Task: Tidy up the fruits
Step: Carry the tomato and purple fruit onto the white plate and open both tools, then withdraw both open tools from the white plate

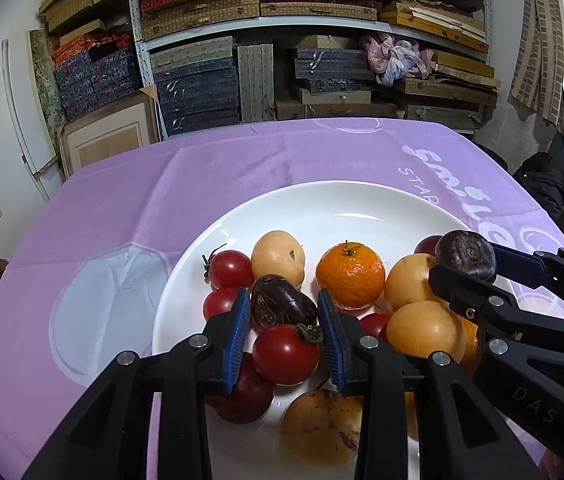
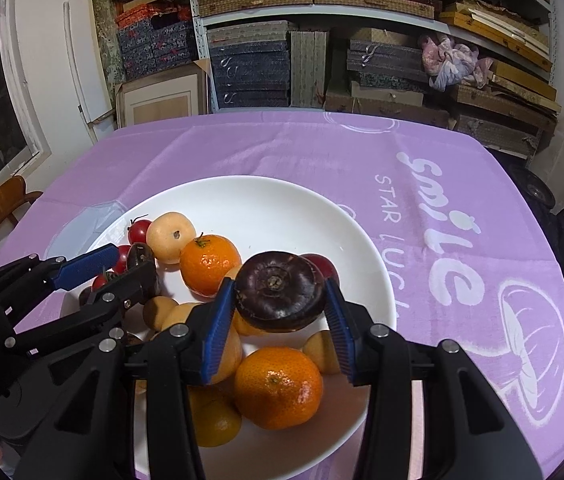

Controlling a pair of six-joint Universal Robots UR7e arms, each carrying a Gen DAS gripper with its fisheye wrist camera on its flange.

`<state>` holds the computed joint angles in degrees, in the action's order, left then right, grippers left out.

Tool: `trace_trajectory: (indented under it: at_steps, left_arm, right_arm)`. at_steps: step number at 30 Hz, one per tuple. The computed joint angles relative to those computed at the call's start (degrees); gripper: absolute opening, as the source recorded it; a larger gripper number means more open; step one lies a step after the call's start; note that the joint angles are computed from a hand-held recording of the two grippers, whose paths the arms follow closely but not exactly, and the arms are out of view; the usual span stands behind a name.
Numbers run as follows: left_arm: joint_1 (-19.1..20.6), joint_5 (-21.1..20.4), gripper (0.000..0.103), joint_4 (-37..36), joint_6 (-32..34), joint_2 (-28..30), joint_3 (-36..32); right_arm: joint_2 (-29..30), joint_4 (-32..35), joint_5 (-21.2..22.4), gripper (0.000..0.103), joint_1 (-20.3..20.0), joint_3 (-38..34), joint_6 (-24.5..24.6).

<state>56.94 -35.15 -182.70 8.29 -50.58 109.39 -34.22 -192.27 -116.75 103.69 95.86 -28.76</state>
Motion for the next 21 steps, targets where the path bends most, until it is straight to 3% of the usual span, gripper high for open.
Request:
trace_trajectory:
  at_steps: [12, 17, 21]
  left_arm:
    - [-0.97, 1.72, 0.046, -1.56, 0.05, -0.55, 1.47]
    - [-2.87, 4.05, 0.059, -5.61, 2.57, -1.52, 3.36]
    - [-4.88, 4.88, 0.062, -6.15, 1.99, -4.45, 6.16]
  right_arm:
    - [-1.75, -3.56, 0.77, 0.056, 0.88, 2.16, -0.67]
    - [-4.10, -7.24, 1.89, 0.057, 2.38, 5.56, -1.34]
    - [-6.59, -13.38, 2.81, 0.073, 3.89, 10.25, -2.45]
